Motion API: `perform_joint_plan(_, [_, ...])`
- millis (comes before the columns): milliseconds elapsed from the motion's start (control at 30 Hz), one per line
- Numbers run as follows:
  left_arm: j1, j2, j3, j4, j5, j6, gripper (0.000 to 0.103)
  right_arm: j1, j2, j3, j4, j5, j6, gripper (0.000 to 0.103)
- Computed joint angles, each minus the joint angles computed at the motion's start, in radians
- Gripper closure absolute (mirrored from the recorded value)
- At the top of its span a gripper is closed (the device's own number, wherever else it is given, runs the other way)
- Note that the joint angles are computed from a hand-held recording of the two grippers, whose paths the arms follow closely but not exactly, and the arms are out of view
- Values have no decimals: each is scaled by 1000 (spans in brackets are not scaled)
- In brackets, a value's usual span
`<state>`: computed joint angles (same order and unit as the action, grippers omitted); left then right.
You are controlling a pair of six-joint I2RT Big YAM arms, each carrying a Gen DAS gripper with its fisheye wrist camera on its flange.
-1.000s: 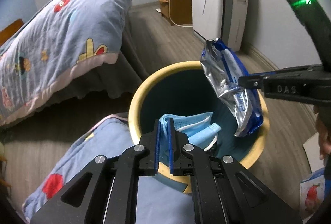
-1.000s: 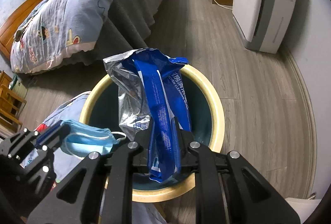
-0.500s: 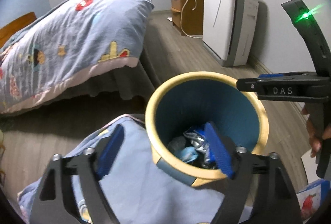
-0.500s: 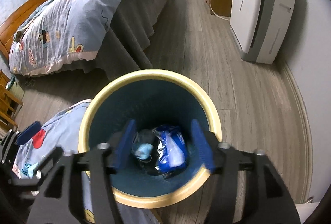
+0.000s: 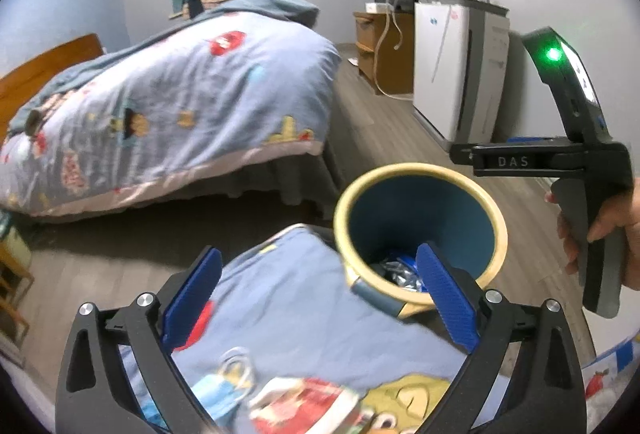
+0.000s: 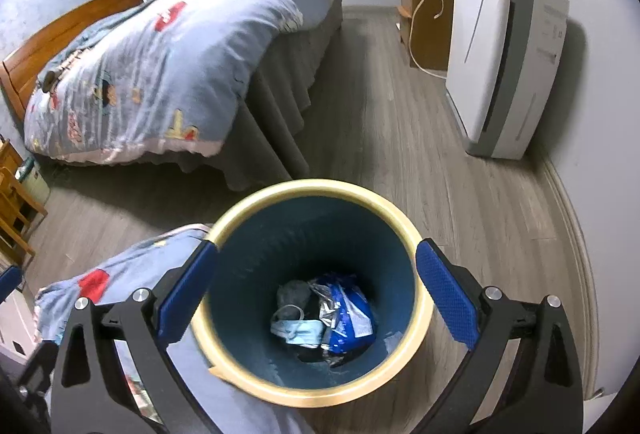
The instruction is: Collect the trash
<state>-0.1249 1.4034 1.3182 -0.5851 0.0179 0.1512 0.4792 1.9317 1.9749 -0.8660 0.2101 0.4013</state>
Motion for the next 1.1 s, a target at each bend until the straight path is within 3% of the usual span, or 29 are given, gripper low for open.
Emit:
perform_joint_plan(300, [149, -170, -76, -45, 6, 81, 5, 90, -45, 6, 1, -23, 25, 6])
perform_joint_plan(567, [331, -251, -155, -44, 39, 62, 5, 187, -31, 48, -32, 5, -12, 6])
perform_joint_plan(700, [412, -255, -184, -44, 80, 34, 5, 227, 3, 79, -69, -7, -42, 6])
perform_joint_plan(867, [478, -230, -194, -48, 92, 60, 5, 254, 57, 119, -114, -48, -74, 6])
perform_joint_plan(1033, [507, -187, -166, -62, 118, 22, 5, 272, 118, 160, -149, -100, -96, 6])
perform_joint_plan(1100, [502, -168, -166, -46, 82, 32, 5, 279, 145, 183, -176, -105, -106, 6])
